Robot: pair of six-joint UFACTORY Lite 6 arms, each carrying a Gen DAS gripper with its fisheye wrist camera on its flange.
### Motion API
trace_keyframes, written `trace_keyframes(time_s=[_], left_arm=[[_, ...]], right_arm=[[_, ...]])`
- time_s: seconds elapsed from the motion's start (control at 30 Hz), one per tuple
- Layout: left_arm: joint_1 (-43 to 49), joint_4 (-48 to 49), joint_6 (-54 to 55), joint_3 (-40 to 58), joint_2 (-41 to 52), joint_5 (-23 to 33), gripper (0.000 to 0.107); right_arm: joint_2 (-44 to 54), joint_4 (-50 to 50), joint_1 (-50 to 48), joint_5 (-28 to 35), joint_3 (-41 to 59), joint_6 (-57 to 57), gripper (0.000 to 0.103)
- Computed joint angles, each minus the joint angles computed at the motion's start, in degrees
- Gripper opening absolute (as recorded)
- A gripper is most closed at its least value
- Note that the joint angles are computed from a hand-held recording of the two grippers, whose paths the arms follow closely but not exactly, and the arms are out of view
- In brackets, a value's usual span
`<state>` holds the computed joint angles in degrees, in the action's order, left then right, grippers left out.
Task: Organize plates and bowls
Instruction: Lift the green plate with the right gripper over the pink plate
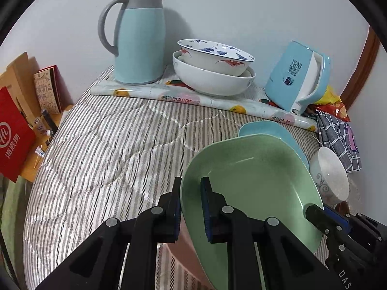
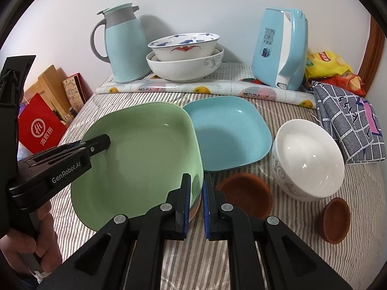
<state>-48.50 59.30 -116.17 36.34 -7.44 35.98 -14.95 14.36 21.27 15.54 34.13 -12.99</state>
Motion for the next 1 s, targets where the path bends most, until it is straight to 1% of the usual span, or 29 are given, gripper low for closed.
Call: trace_keyframes(time_s=[0.17, 0.33, 0.7, 0.9, 1.0], left_arm=[[-1.4, -0.3, -2.0, -2.6, -1.8, 0.6, 0.015], [-1.7, -1.2, -2.8, -5.6, -4.1, 0.3, 0.014], [-1.4, -2.6, -3.7, -8.6, -4.6, -0.6, 0.013], [-1.3, -1.2, -5.4, -8.6, -2.2, -2.1, 0.013], [-1.0, -0.7, -5.5, -7.3, -0.4, -2.7, 0.013]], right_arm=[[-0.7, -0.5, 1.3, -0.5, -1.4, 0.9, 0.009], [-0.1, -4.4, 3.7, -1.2, -2.3, 5.4, 0.009], [3.7, 0.5, 5.7, -3.4, -3.5, 0.7, 0.009], [6.7, 4.4, 4.9, -4.5, -2.8, -4.0, 0.009], [8.7, 3.2, 4.6, -5.3, -1.8, -3.3, 0.009]])
